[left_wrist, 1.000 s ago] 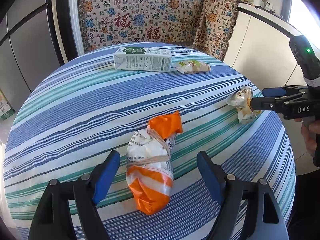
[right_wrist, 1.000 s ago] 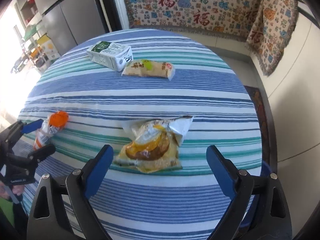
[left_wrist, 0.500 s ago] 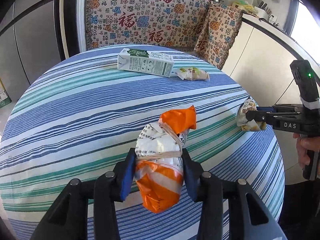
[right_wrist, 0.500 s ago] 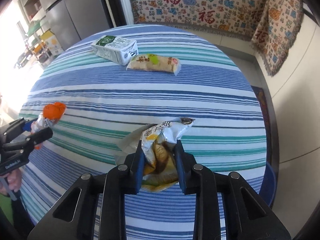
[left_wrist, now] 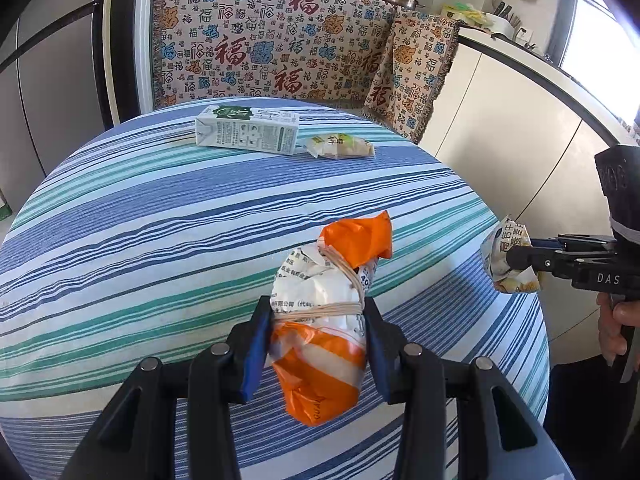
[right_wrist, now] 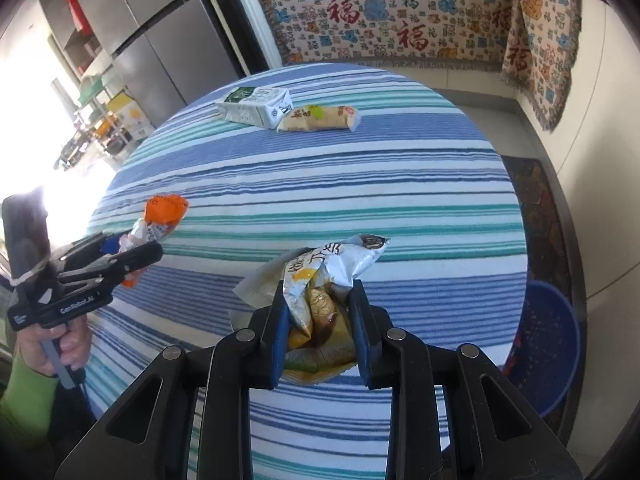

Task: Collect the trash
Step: 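Carry the orange-white bag and chip bag to the blue wastebasket and open both tools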

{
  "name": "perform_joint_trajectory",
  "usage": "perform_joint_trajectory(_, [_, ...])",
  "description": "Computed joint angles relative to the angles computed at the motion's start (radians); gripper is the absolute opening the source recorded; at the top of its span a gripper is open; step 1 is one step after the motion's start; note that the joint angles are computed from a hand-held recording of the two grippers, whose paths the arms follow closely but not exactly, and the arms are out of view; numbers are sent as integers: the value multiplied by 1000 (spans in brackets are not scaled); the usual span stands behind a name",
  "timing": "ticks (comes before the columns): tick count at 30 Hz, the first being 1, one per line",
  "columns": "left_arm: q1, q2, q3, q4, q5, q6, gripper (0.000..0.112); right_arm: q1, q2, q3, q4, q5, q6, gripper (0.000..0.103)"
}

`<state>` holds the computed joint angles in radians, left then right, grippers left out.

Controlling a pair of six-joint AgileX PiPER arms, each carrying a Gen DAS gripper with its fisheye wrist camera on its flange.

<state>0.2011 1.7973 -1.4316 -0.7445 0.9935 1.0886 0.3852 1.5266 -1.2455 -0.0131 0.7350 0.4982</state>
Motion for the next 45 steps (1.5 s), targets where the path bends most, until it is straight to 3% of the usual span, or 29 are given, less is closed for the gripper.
perform_joint_trajectory(9, [-65,-110,103,8,-7,29,44,-81,-250,202,-2,-16,25,28])
perform_joint_trajectory(14, [-170,-163,110,-16,32,-45,44,-284,-397,287,62,46,-99,28])
perform_joint_trajectory(20, [-400,-161,74,1,-26,-201,44,-588,-492,345,212,102,-367,28])
perform_joint_trajectory(24, [-563,-110,12,31,-76,-321,44,-799,-481,369,333,117,-576,28])
perform_joint_trajectory(31, [-789,19,-103,136,-174,-535,44,-996,-403,422,435,57,-798,28])
perform_joint_trajectory(36, [-858,128,-184,195,-201,-659,44,-1112,-350,488,535,2,-950,28])
perform_joint_trajectory(45, [-945,294,-305,275,-224,-758,44,-1228,-294,526,650,9,-1099,28])
